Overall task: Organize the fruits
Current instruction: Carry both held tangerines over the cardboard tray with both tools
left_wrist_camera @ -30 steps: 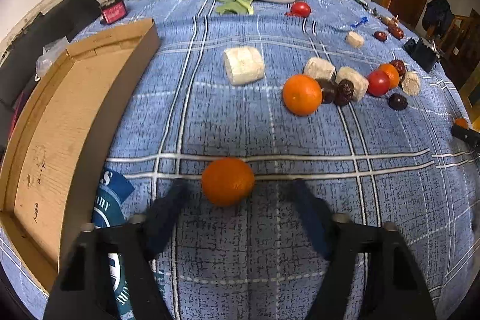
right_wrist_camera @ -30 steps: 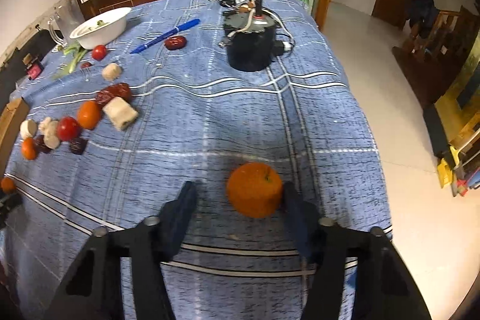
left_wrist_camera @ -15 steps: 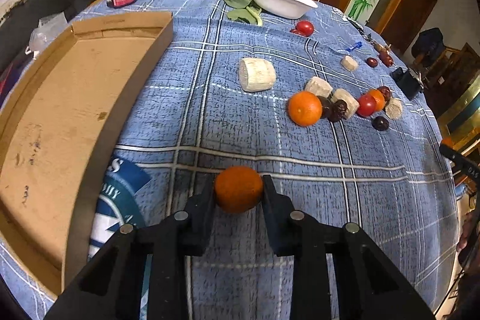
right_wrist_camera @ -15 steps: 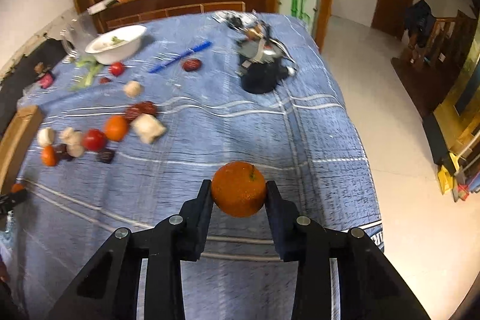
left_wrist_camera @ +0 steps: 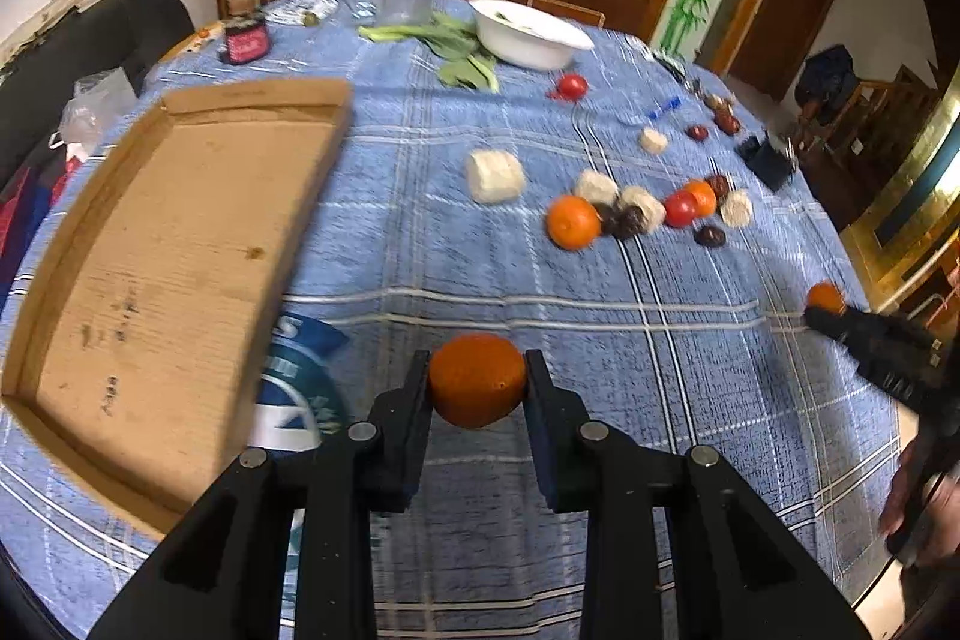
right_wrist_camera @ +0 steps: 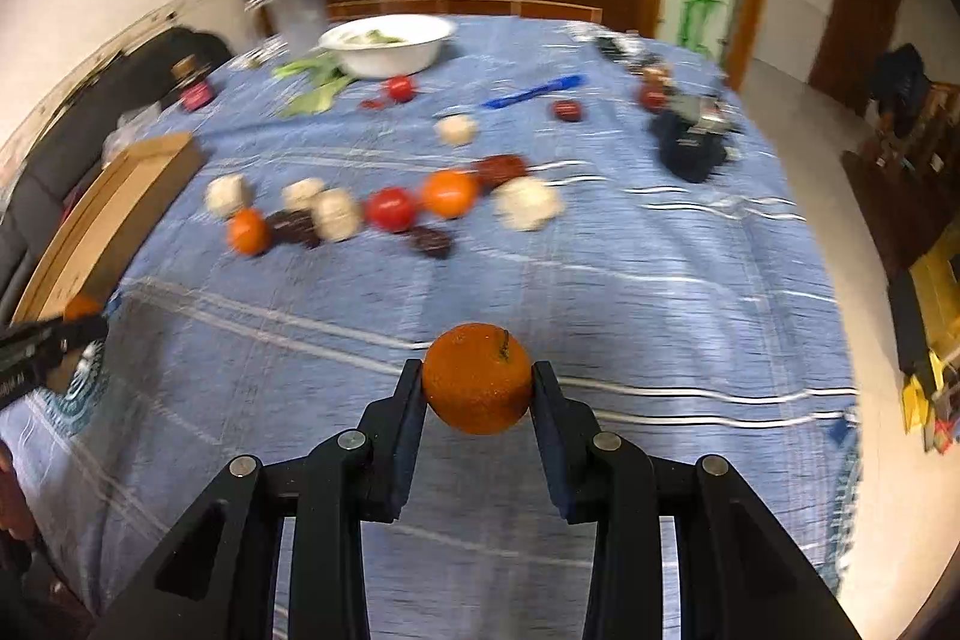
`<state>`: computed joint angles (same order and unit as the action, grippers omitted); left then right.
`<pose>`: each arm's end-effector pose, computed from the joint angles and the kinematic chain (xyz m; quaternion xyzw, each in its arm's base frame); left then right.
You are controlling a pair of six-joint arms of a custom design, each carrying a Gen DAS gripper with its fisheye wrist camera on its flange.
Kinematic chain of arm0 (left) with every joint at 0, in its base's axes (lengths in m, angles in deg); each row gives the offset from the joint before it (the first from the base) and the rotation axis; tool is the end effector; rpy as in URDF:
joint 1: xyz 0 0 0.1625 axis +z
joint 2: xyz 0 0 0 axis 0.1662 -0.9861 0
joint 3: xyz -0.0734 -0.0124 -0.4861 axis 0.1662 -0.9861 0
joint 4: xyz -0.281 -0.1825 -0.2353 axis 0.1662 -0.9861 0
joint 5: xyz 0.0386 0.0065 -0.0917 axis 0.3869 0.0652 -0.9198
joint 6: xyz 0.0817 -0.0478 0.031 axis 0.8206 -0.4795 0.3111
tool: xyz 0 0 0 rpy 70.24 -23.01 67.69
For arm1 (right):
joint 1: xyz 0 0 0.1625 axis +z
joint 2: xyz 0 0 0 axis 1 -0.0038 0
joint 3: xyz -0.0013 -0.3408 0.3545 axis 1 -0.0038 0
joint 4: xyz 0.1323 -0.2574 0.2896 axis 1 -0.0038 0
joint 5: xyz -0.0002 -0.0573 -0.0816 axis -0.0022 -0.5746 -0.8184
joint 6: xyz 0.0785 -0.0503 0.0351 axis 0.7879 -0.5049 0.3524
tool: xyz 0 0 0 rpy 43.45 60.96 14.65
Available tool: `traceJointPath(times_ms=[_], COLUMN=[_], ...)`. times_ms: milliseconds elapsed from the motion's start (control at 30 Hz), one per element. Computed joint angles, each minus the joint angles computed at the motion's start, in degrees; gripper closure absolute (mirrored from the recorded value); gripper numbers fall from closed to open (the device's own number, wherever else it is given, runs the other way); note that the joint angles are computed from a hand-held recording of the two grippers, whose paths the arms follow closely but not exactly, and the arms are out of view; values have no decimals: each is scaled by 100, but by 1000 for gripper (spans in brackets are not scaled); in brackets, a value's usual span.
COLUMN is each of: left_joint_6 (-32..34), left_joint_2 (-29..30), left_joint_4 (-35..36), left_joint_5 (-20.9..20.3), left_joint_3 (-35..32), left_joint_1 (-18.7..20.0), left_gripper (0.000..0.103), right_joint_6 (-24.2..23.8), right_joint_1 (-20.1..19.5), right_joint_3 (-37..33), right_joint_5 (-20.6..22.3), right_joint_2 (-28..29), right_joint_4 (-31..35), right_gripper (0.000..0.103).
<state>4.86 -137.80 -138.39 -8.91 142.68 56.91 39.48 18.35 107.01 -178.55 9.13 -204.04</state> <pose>-0.1060 -0.6972 0.2648 0.2699 0.9157 -0.1901 0.2292 0.2580 -0.6074 0.1016 0.0211 -0.8747 0.3160 0.3669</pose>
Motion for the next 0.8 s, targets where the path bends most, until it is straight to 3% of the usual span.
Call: traceJointPath(times_ms=[267, 800], left_joint_6=[-57, 65], left_joint_2=[-248, -173], left_joint_4=[-36, 59], left_joint_5=[190, 916], left_joint_3=[-286, -1291], left_joint_1=[252, 988], left_gripper=[75, 75], right_joint_6=[-365, -1161], right_joint_1=[304, 741], right_joint_3=[-1115, -4437], right_joint_5=[510, 1652], right_joint_2=[642, 2408], right_joint_4=[775, 3089], right_gripper=[65, 64])
